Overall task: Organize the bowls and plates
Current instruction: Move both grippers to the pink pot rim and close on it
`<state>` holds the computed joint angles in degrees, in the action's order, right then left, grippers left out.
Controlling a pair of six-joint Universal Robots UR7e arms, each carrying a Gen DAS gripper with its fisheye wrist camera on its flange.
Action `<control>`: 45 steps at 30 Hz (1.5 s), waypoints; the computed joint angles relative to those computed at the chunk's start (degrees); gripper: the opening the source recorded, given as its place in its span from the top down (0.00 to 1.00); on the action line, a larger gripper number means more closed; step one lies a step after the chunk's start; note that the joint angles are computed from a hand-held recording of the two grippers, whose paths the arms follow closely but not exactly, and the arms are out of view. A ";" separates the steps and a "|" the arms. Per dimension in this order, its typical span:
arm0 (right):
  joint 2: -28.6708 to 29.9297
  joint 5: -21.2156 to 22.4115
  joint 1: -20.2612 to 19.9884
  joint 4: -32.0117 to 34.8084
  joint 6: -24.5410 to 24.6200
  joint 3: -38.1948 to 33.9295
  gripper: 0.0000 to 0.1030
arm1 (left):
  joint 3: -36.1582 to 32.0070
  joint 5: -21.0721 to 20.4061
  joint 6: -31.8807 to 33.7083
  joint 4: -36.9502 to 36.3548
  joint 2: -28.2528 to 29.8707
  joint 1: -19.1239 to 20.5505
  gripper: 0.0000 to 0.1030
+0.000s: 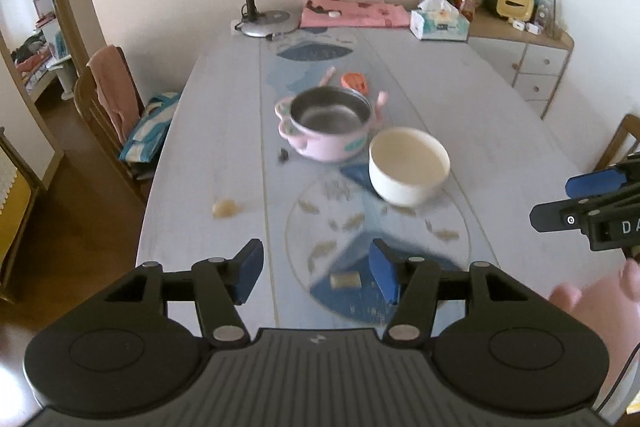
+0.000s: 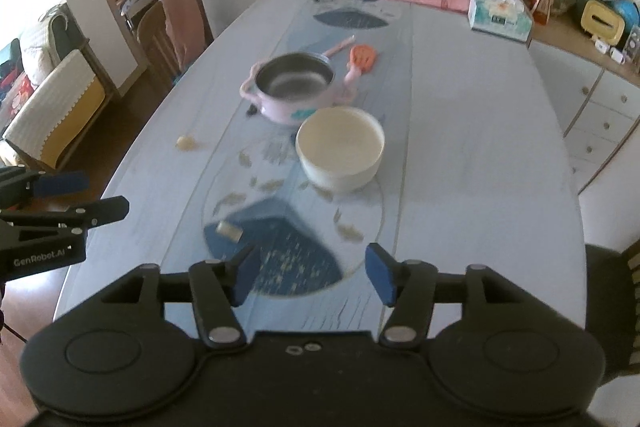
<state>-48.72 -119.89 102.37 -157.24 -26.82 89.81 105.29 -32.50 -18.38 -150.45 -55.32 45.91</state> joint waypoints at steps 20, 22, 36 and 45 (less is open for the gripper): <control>18.46 1.23 -1.90 4.86 -4.35 -31.33 0.05 | -25.72 6.78 21.61 -11.78 18.63 6.80 0.25; 20.12 1.38 -2.16 6.71 -3.61 -34.19 0.05 | -27.81 6.26 19.70 -9.84 19.48 7.62 0.25; 34.01 0.01 -3.24 20.19 1.07 -56.36 0.07 | -46.74 -2.35 3.46 8.48 26.29 14.93 0.25; 41.36 -1.34 -3.86 26.27 1.59 -67.36 0.20 | -56.16 -0.48 3.63 14.96 32.36 17.08 0.25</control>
<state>-7.36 -121.22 98.51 -130.97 -25.23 22.45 49.13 -32.98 -14.75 -135.49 -22.96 62.99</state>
